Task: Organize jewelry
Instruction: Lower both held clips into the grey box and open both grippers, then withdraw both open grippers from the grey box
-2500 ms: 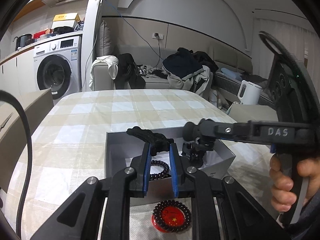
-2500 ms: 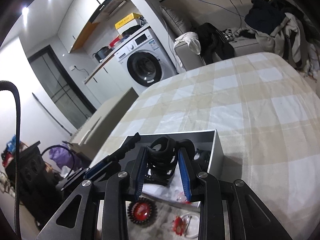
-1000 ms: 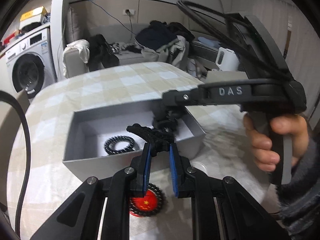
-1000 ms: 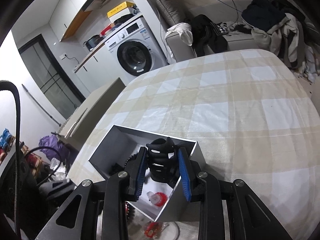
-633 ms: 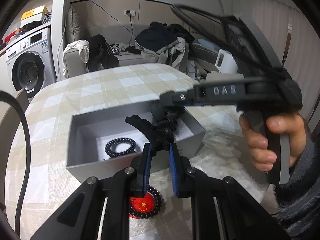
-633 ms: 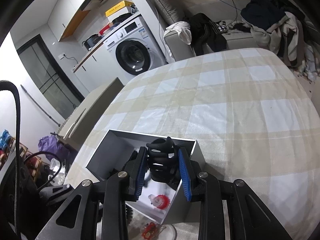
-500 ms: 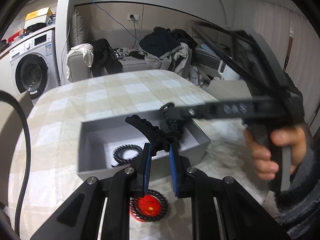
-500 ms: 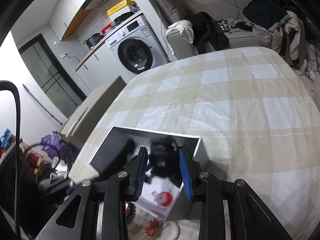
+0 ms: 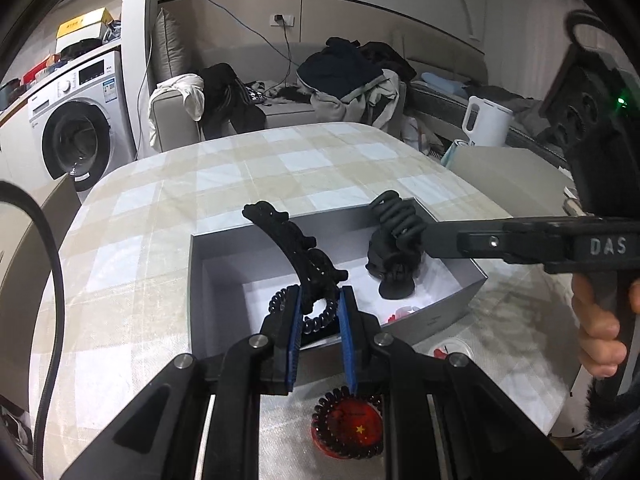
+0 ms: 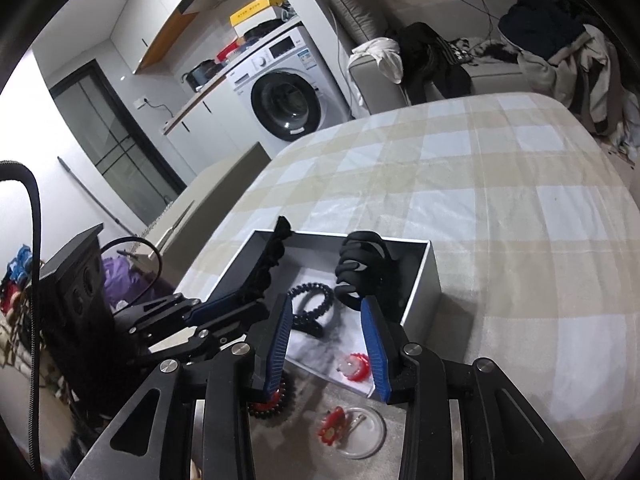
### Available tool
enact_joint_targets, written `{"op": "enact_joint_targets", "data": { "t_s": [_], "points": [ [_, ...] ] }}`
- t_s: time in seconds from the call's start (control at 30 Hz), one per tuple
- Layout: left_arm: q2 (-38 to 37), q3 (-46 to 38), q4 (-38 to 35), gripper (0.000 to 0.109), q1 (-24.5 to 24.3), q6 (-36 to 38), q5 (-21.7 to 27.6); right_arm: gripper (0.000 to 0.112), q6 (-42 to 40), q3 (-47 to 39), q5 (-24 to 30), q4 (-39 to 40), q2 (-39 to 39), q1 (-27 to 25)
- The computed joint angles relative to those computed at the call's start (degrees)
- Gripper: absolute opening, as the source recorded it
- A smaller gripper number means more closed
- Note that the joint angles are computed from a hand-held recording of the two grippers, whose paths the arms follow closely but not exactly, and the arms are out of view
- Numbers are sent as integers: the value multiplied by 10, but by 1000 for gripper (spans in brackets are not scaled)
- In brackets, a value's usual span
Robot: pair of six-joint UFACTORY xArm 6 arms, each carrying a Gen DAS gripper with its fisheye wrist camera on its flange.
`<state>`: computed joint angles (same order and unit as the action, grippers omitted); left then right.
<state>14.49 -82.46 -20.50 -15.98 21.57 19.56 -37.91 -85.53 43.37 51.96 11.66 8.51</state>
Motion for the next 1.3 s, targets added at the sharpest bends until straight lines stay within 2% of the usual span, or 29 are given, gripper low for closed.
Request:
{"op": "enact_joint_targets", "data": {
  "t_s": [0.33, 0.47, 0.6, 0.63, 0.73, 0.87, 0.9, 0.97, 1.03, 1.1, 1.17, 1.3],
  "points": [
    [-2, -22, -28, 13, 4, 12, 67, 33, 7, -18, -1, -20, 19, -1],
    [-10, -16, -13, 13, -3, 9, 74, 33, 23, -37, 9, -36, 32, -3],
    [-17, -1, -4, 13, -6, 8, 56, 34, 27, -31, 8, -47, 24, 0],
    [-19, 2, -13, 13, -6, 14, 54, 39, 14, -21, 2, -42, 17, 1],
    [-24, 8, -41, 13, -3, 22, 51, 39, -17, 5, -26, -21, -4, 6],
    [-39, 27, -88, 16, -3, 57, 39, 42, -31, 11, -24, 13, -14, 2],
    [-42, 32, -94, 19, -4, 64, 34, 43, -34, 13, -25, 18, -16, 2],
    [-52, 48, -92, 32, -8, 66, 14, 47, -39, 17, -24, 29, -21, 1],
    [-64, 65, -103, 37, -11, 73, -1, 52, -55, 33, -30, 49, -34, 1],
    [-76, 81, -124, 52, -12, 87, -13, 65, -75, 51, -32, 66, -49, 0],
    [-92, 105, -140, 83, -16, 93, -42, 81, -103, 81, -38, 88, -73, -1],
    [-120, 149, -190, 97, -25, 114, -99, 96, -133, 130, -44, 105, -111, -4]
  ]
}}
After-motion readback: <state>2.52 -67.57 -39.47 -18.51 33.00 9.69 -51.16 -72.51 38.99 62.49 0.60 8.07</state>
